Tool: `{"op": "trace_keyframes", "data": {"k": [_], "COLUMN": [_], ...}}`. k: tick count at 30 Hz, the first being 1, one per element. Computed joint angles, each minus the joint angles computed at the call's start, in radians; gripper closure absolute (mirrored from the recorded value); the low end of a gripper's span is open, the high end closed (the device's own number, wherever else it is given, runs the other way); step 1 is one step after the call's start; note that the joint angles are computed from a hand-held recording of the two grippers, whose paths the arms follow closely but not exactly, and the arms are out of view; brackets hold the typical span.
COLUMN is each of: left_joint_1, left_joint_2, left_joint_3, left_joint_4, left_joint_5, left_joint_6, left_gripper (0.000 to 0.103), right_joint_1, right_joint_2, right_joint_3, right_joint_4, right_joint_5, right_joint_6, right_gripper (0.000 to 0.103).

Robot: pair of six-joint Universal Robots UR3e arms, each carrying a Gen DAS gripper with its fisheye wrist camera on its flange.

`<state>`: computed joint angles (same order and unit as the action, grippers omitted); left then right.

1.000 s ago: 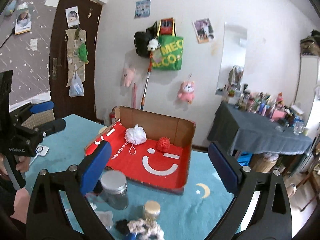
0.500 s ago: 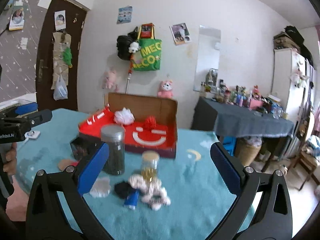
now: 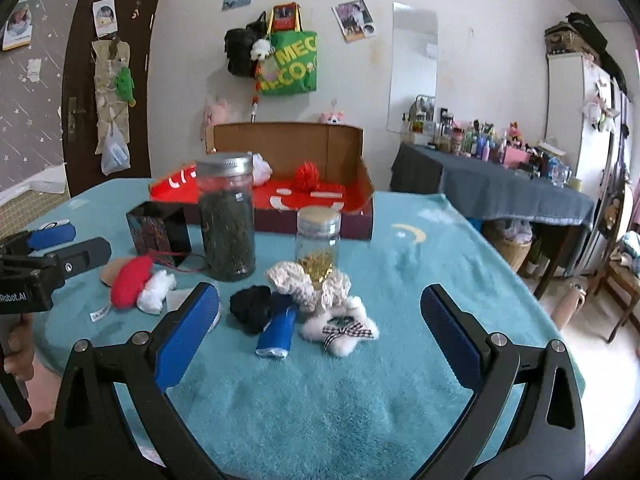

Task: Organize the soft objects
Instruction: 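Withdraw both tools from the box back toward the remaining items, then grasp the red fuzzy plush with the left tool while the right tool grasps the cream crocheted scrunchie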

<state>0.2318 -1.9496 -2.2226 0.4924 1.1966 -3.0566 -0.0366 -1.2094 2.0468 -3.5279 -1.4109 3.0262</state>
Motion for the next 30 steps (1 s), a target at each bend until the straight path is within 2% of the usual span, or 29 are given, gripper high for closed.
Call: {"op": "trace_keyframes", "data": {"k": [8, 15, 17, 20, 22, 23, 24, 25, 26, 27, 29, 30], "left_joint_1": [0.006, -0.001, -0.003, -0.006, -0.007, -0.007, -0.006, -0.008, -0.009, -0.010, -0.008, -0.006], "left_joint_2": [-0.044, -0.071, -0.079, -0.090, -0.099, -0.104, -0.105, -0.107, -0.106, -0.108, -0.107, -0.104], "left_joint_3": [0.051, 0.079, 0.091, 0.121, 0.146, 0.159, 0.169, 0.182, 0.188, 0.196, 0.200, 0.200], "left_joint_4": [-0.080, -0.095, -0.108, -0.151, -0.195, -0.219, -0.242, -0.269, -0.282, -0.296, -0.301, -0.306], "left_joint_5": [0.019, 0.031, 0.028, 0.025, 0.021, 0.015, 0.008, 0.010, 0.012, 0.012, 0.007, 0.003], "left_joint_6": [-0.006, -0.001, -0.005, 0.000, 0.006, 0.009, 0.012, 0.019, 0.022, 0.027, 0.027, 0.030], "left_gripper": [0.000, 0.001, 0.004, 0.015, 0.027, 0.031, 0.040, 0.052, 0.053, 0.053, 0.056, 0.058], "right_joint_1": [0.005, 0.012, 0.003, -0.004, -0.009, -0.010, -0.008, -0.003, 0.003, 0.006, 0.001, -0.003], "right_joint_2": [0.061, 0.103, 0.113, 0.134, 0.147, 0.154, 0.163, 0.172, 0.182, 0.190, 0.205, 0.209], "right_joint_3": [-0.053, -0.119, -0.145, -0.195, -0.228, -0.248, -0.270, -0.291, -0.315, -0.334, -0.369, -0.380], "right_joint_4": [0.057, 0.109, 0.130, 0.169, 0.199, 0.216, 0.237, 0.255, 0.282, 0.304, 0.360, 0.378], "right_joint_5": [-0.004, -0.016, 0.009, 0.032, 0.058, 0.069, 0.074, 0.074, 0.073, 0.076, 0.104, 0.118], "right_joint_6": [0.025, 0.037, 0.043, 0.044, 0.043, 0.039, 0.031, 0.021, 0.010, 0.006, 0.005, 0.006], "right_gripper": [0.000, 0.000, 0.000, 0.000, 0.001, 0.004, 0.007, 0.015, 0.025, 0.030, 0.059, 0.067]}}
